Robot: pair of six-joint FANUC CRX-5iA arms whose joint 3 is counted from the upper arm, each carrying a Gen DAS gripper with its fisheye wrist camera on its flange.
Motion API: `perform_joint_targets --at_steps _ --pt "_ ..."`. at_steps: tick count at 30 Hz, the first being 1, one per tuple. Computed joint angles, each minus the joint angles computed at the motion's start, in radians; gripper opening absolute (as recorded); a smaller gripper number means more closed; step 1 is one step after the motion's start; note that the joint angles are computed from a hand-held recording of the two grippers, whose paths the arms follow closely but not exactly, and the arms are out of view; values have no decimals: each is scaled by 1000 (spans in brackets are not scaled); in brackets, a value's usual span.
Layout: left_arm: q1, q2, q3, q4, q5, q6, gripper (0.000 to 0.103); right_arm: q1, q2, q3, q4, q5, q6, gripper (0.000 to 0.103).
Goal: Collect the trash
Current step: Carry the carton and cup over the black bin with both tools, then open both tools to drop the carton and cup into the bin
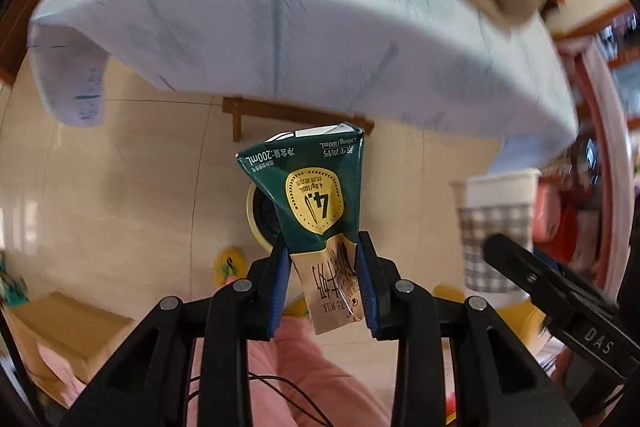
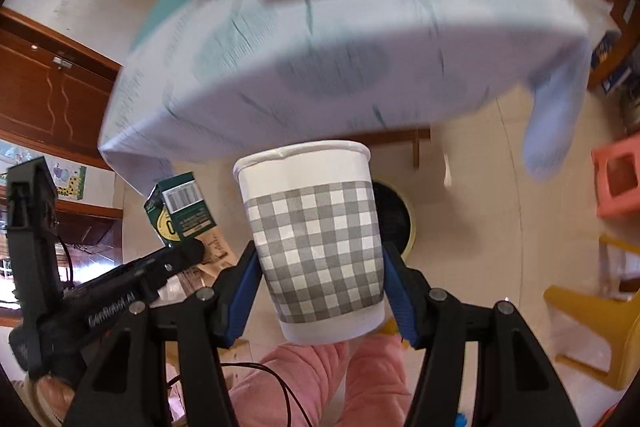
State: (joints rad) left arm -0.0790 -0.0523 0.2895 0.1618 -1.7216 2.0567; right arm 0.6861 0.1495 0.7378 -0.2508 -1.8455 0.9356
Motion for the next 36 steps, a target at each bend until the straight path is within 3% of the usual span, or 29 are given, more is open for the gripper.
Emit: perform_joint_targets --at_steps 5,8,15,20,22,25,31,36 --pt "-18 11 -161 20 90 -86 30 -6 -75 -284 -23 151 -45 60" --pt "-9 31 -274 44 186 -170 31 -13 -88 -433 -31 260 -54 60" --pt "1 104 -406 6 346 -264 32 -9 -66 -639 -3 449 -123 64" --pt "22 149 -437 -24 390 -335 54 -12 -28 -680 -17 521 -163 64" --pt "29 156 -438 -37 400 -346 56 -4 -20 -686 -6 537 -166 76" --pt "37 151 -434 -49 403 -343 70 3 -19 -690 5 549 -171 79" --pt "24 120 -396 -89 389 -331 71 11 -25 -665 8 528 -184 79" --pt "8 78 -336 -107 326 -313 71 32 -58 -606 24 455 -204 79"
